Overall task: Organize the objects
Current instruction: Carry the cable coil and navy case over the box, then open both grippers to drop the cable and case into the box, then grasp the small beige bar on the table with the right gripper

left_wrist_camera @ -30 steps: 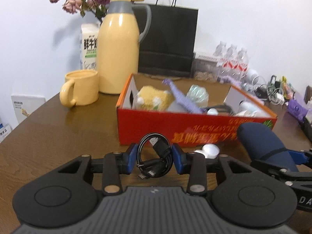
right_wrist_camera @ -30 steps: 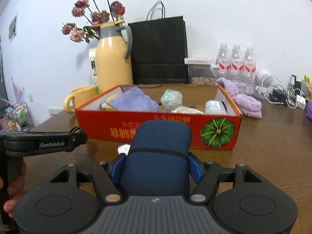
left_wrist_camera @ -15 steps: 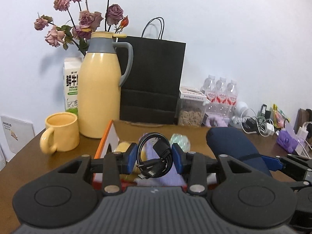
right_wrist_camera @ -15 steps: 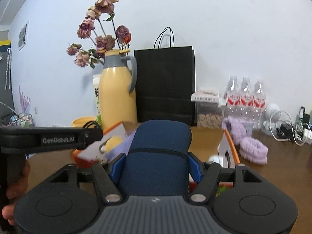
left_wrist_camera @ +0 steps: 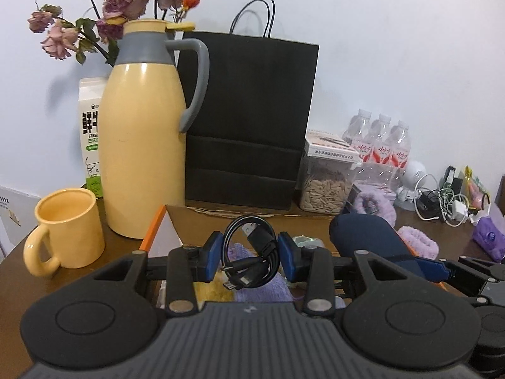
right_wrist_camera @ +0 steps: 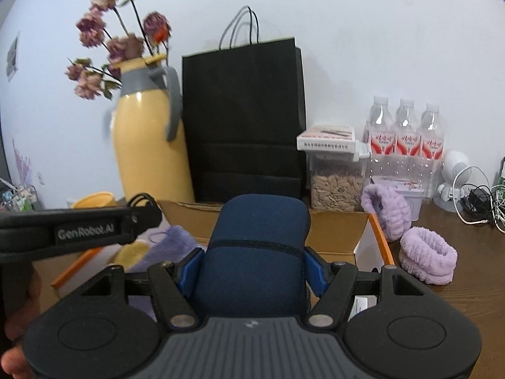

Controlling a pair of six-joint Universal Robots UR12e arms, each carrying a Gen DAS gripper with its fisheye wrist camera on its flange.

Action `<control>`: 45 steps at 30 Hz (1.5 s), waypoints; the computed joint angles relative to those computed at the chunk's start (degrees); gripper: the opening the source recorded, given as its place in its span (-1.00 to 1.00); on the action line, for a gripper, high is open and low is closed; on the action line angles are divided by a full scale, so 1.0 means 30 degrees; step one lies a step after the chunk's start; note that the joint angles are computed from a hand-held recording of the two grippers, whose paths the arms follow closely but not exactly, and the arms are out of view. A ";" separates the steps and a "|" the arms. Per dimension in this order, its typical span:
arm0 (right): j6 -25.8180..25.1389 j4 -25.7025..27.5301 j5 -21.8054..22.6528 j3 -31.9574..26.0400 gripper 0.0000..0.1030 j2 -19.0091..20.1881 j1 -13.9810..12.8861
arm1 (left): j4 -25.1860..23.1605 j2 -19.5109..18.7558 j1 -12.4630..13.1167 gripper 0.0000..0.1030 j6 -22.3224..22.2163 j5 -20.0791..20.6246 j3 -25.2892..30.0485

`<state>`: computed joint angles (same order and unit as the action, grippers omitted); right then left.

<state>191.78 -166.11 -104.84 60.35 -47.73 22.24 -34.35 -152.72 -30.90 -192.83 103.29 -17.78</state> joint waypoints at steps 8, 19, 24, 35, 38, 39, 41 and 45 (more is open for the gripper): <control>-0.0257 0.0911 -0.0403 -0.0440 0.29 0.0331 -0.0038 | -0.0610 -0.0463 0.0001 -0.23 0.0538 -0.0002 0.0670; -0.0832 -0.0342 -0.1619 -0.0152 1.00 0.0329 0.0135 | 0.0614 -0.0327 -0.0067 1.00 0.0451 0.0933 0.0135; -0.0899 -0.0268 -0.1699 -0.0105 1.00 0.0300 0.0180 | 0.0838 -0.0122 -0.0054 1.00 0.0376 0.0928 -0.0287; -0.1426 -0.1315 -0.2625 0.0969 1.00 -0.0212 0.0480 | 0.3035 0.1456 -0.0037 1.00 0.0632 0.0950 -0.3511; -0.1612 -0.2268 -0.3179 0.1427 1.00 -0.0376 0.0625 | 0.3915 0.1994 -0.0033 1.00 0.0959 0.0831 -0.4576; -0.1691 -0.2490 -0.3250 0.1592 1.00 -0.0467 0.0652 | 0.4207 0.2204 -0.0046 1.00 0.1000 0.0892 -0.4966; -0.1761 -0.2866 -0.3434 0.1917 1.00 -0.0656 0.0739 | 0.4554 0.2534 -0.0062 1.00 0.1036 0.0927 -0.5543; -0.2177 -0.3258 -0.3561 0.2565 1.00 -0.1065 0.0948 | 0.5123 0.3308 -0.0119 1.00 0.1082 0.0968 -0.6889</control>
